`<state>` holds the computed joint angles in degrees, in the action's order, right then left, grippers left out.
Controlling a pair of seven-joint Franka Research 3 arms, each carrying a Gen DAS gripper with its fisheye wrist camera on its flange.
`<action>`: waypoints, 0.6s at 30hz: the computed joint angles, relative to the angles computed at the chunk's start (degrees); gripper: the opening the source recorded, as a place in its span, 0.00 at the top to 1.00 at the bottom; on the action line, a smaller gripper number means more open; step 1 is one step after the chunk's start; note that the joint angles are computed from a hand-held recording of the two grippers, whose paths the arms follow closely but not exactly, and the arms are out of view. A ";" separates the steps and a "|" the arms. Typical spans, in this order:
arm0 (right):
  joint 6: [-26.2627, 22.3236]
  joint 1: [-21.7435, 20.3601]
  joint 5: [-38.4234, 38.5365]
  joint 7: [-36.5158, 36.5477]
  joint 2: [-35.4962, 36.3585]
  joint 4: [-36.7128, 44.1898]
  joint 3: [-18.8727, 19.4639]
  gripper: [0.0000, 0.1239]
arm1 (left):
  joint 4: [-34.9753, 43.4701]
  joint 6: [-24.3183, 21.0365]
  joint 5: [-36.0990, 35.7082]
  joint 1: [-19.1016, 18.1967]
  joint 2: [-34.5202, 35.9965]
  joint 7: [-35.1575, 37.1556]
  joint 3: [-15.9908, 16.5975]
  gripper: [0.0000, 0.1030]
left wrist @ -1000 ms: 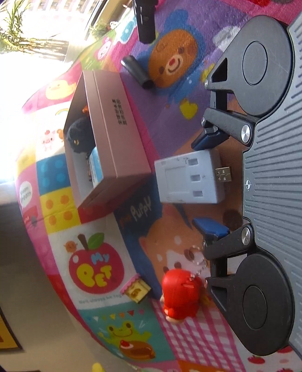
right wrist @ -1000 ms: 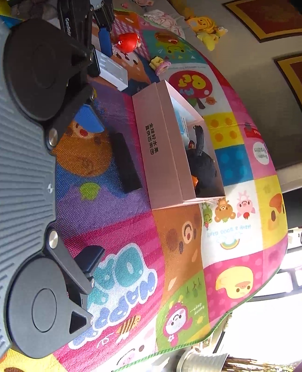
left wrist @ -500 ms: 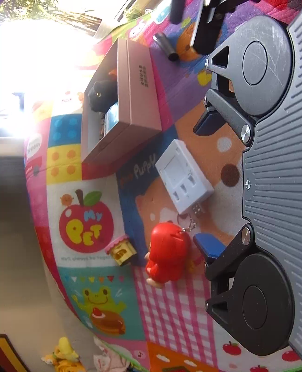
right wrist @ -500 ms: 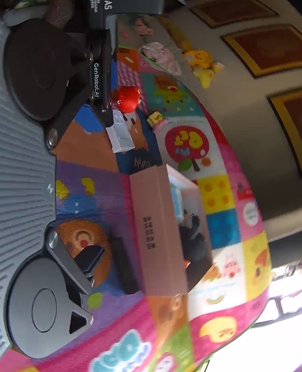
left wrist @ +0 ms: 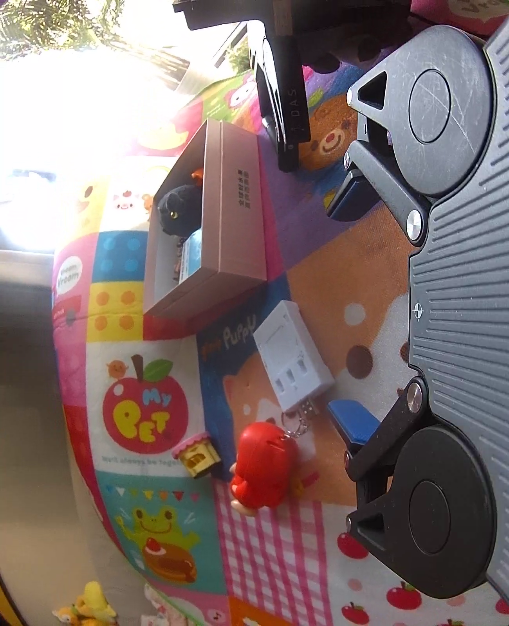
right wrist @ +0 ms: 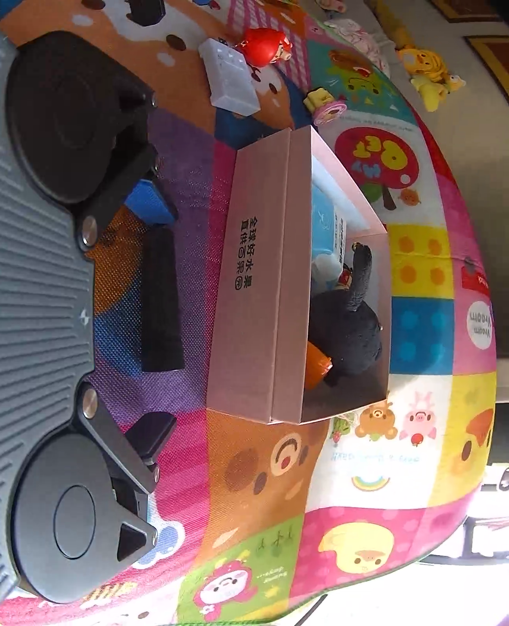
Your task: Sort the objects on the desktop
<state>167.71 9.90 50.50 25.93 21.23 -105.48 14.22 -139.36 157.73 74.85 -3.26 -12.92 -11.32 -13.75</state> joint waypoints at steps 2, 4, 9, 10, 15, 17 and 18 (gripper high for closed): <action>0.23 0.46 -0.95 -0.07 0.15 0.05 -0.08 0.33 | 0.10 -0.39 -0.76 -0.06 0.35 0.13 0.00 0.02; 1.48 -0.15 0.62 -1.83 -0.16 -0.49 1.10 0.39 | 0.36 -1.01 -0.92 -0.13 0.79 -0.42 -0.14 0.02; 3.92 -1.19 4.31 -3.23 -2.47 -3.71 2.32 0.39 | 1.89 -1.42 -0.73 -0.27 2.48 -1.99 0.14 0.02; 3.90 -1.72 5.97 -4.37 -3.46 -4.88 2.70 0.39 | 2.45 -1.91 -0.78 -0.33 3.04 -2.19 0.20 0.02; 1.70 -4.02 20.20 -16.66 -8.54 -9.73 3.96 0.39 | 7.02 -9.36 -5.29 -1.36 7.40 -1.10 0.85 0.01; 2.64 -3.22 24.07 -19.68 -9.13 -10.11 3.33 0.39 | 8.53 -10.13 -6.89 -1.53 9.01 -0.71 1.79 0.01; 2.99 -2.68 25.37 -20.55 -9.12 -9.94 2.85 0.39 | 9.20 -10.46 -7.56 -1.66 9.73 -0.46 2.16 0.01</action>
<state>170.71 7.22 75.87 5.38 12.10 -115.43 17.07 -130.16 147.27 67.29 -4.92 -3.19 -11.78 -11.59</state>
